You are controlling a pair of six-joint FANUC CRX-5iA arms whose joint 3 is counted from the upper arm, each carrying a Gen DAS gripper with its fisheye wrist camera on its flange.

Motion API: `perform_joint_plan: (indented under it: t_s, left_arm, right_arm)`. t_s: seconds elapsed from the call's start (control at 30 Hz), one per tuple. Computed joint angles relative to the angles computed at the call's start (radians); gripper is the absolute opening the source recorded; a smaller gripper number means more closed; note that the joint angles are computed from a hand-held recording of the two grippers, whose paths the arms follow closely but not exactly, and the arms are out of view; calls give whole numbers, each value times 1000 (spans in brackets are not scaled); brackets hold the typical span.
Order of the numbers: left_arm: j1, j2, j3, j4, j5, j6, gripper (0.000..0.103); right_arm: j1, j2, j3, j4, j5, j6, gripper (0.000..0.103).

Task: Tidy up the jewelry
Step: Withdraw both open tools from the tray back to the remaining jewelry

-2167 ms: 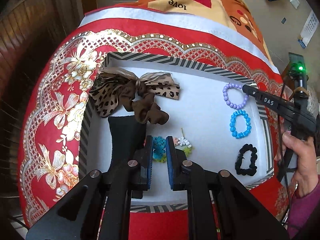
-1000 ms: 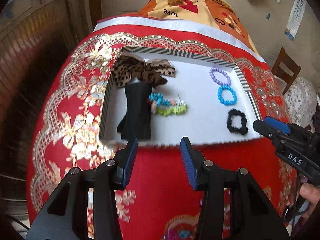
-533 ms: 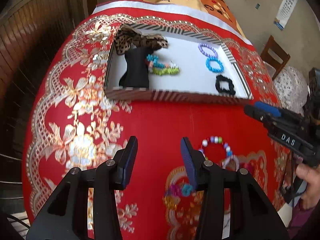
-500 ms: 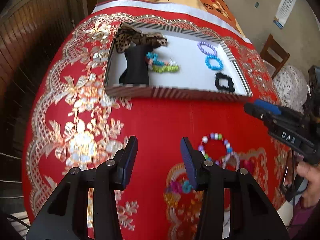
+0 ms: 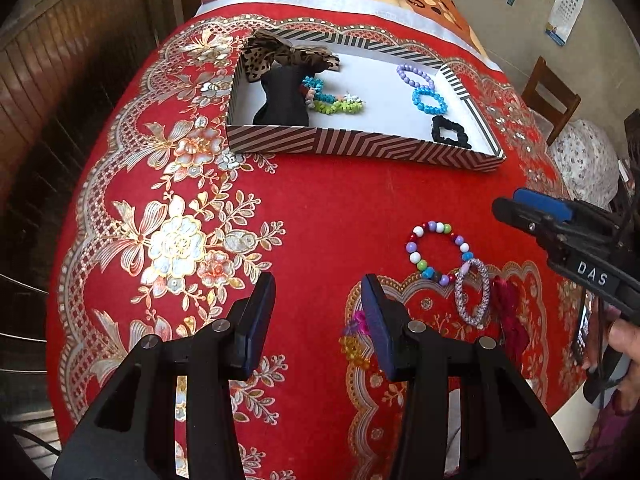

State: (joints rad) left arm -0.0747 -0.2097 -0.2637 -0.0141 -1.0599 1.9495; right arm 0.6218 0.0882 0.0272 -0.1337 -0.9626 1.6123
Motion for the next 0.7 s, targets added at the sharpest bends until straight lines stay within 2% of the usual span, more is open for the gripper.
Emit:
perform_joint_plan:
  t_s: [0.2,0.5,0.7]
  left_arm:
    - [3,-6,-16,20,-3,-12,44]
    - [42,-11,-93,159,3,-115,44]
    - [30,8,-100,178,-11,-136,44]
  right_arm:
    - [-1,-13,-17,-12,-16,11,42]
    - [-32,2,-29,-9,-52,39,42]
    - [-47,22,-34,-13,-101,83,42]
